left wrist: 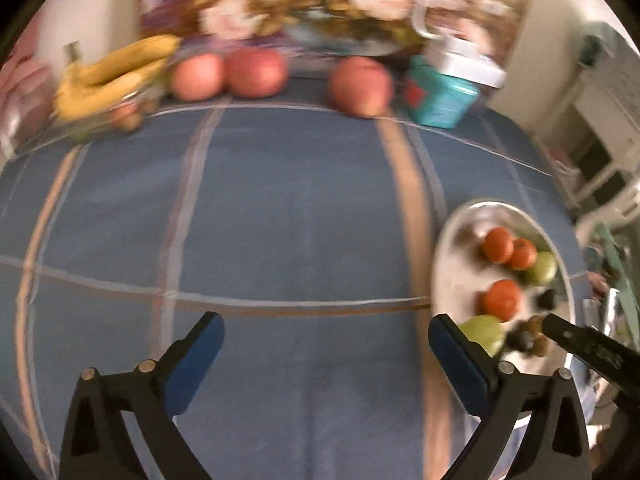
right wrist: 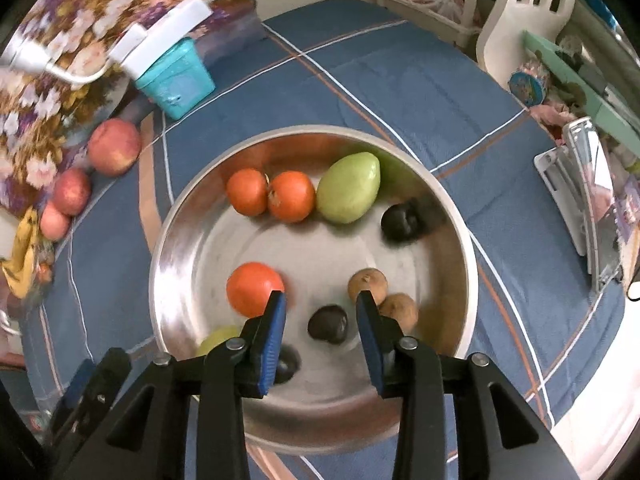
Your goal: Organize fruits
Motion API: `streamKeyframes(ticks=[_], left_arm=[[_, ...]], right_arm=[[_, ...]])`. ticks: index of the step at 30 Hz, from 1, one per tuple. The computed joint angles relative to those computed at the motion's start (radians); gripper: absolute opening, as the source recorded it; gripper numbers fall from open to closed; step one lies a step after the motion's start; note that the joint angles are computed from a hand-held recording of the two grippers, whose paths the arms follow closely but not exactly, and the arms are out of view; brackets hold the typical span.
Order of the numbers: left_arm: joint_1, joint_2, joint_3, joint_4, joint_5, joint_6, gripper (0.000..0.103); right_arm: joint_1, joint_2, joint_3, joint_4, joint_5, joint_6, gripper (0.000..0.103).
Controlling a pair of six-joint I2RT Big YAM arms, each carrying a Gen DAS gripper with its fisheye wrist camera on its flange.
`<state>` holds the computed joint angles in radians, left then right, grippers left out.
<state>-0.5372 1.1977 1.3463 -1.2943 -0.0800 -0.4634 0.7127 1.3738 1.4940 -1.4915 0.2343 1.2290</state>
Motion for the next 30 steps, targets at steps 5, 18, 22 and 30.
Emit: streamKeyframes(ticks=[5,18,22,30], left_arm=[[0.011,-0.059,-0.030,-0.088,-0.073,-0.002,0.103],[-0.029,-0.221,-0.092,-0.210,-0.087,0.005,0.103],[0.006,-0.250,-0.107,-0.210,-0.057,-0.014,0.103],[0.053,-0.260,-0.115,-0.213,-0.039,-0.050,0.103]], right_arm=[[0.082,-0.002,0.013,0.004,0.076,-0.019,0.037],[0.226,0.037,0.036,-0.069,0.115,0.005,0.060],[0.231,-0.044,-0.057,0.104,0.049,-0.018,0.091],[0.254,-0.024,-0.041,0.079,0.044,-0.050,0.092]])
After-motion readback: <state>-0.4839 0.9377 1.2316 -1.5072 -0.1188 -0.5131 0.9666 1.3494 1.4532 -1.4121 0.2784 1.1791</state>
